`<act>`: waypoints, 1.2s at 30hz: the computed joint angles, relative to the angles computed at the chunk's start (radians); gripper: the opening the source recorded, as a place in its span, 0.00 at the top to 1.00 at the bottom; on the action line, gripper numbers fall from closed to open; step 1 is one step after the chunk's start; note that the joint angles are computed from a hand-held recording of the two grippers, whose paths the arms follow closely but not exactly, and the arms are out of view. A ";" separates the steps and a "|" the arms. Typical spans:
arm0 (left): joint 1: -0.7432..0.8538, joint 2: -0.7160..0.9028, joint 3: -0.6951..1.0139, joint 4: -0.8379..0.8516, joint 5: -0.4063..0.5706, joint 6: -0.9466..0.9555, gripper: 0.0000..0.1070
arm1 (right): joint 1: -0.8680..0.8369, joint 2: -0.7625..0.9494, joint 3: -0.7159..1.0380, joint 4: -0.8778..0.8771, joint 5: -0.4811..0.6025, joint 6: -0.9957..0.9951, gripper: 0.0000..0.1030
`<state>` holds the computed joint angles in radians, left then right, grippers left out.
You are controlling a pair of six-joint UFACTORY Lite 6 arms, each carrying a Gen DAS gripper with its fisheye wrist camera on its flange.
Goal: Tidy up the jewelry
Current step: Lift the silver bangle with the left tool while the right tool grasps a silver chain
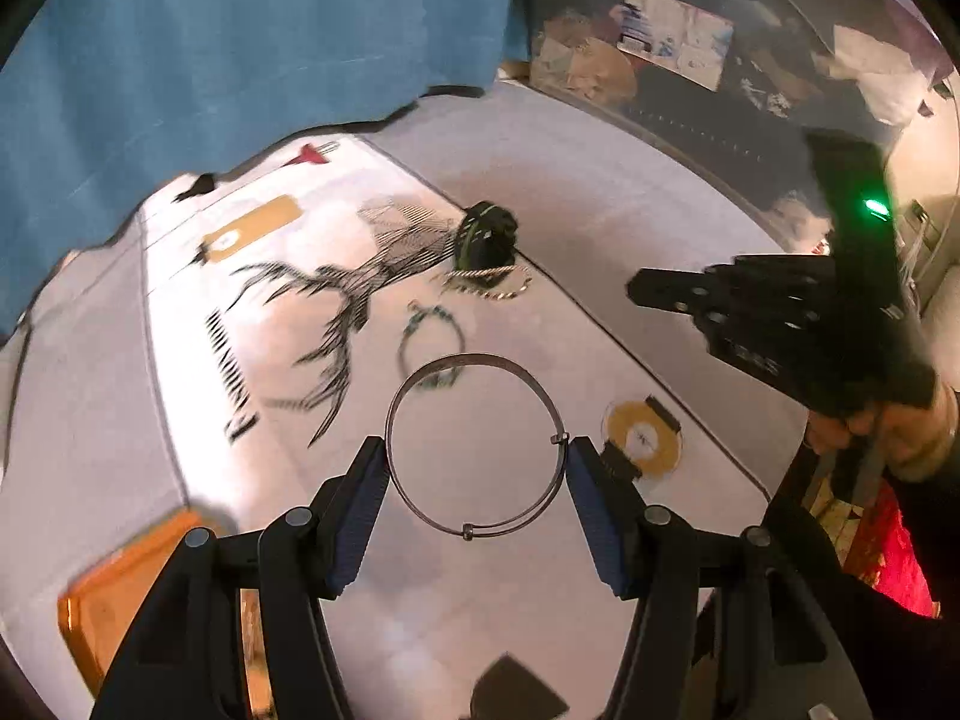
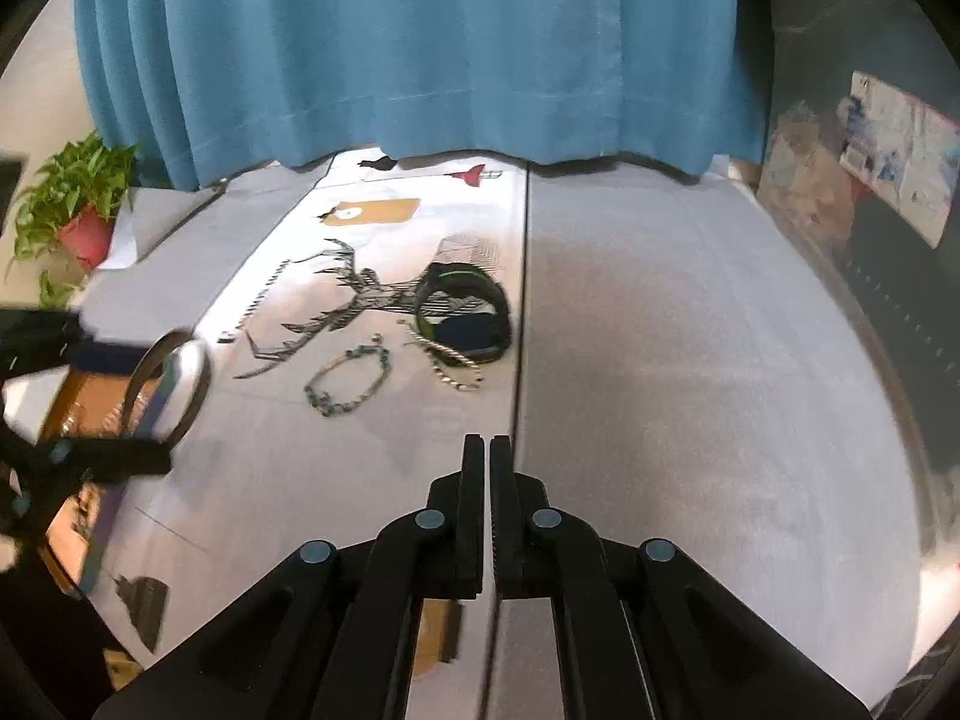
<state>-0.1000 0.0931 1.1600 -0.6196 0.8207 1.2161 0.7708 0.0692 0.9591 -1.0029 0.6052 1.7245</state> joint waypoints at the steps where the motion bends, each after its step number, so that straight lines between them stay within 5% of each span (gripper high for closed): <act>1: 0.014 -0.011 -0.010 0.004 -0.005 0.000 0.47 | -0.011 0.035 0.025 0.019 0.008 -0.018 0.87; 5: 0.056 -0.013 -0.016 0.011 -0.028 0.011 0.47 | -0.062 0.155 0.089 -0.027 -0.035 -0.010 0.55; 13: 0.035 0.216 0.147 0.049 -0.072 -0.068 0.47 | -0.217 0.377 0.244 -0.100 -0.202 -0.042 0.53; 14: 0.028 0.228 0.153 0.047 -0.076 -0.067 0.47 | -0.226 0.389 0.251 -0.114 -0.221 -0.034 0.55; 16: 0.017 0.233 0.145 0.036 -0.090 -0.052 0.47 | -0.220 0.372 0.229 -0.181 -0.244 0.037 0.96; 19: 0.025 0.185 0.090 0.006 -0.089 -0.009 0.47 | -0.166 0.297 0.171 -0.170 -0.223 0.077 0.96; 26: 0.164 -0.154 -0.138 -0.013 0.022 0.033 0.47 | 0.171 0.045 0.066 -0.033 0.105 0.146 0.96; 31: 0.444 -0.449 -0.261 -0.038 0.275 0.147 0.47 | 0.466 0.020 0.165 0.098 0.440 0.179 0.96; 36: 0.967 -0.612 -0.304 -0.061 0.634 0.454 0.47 | 0.734 0.124 0.368 0.177 0.693 0.237 0.96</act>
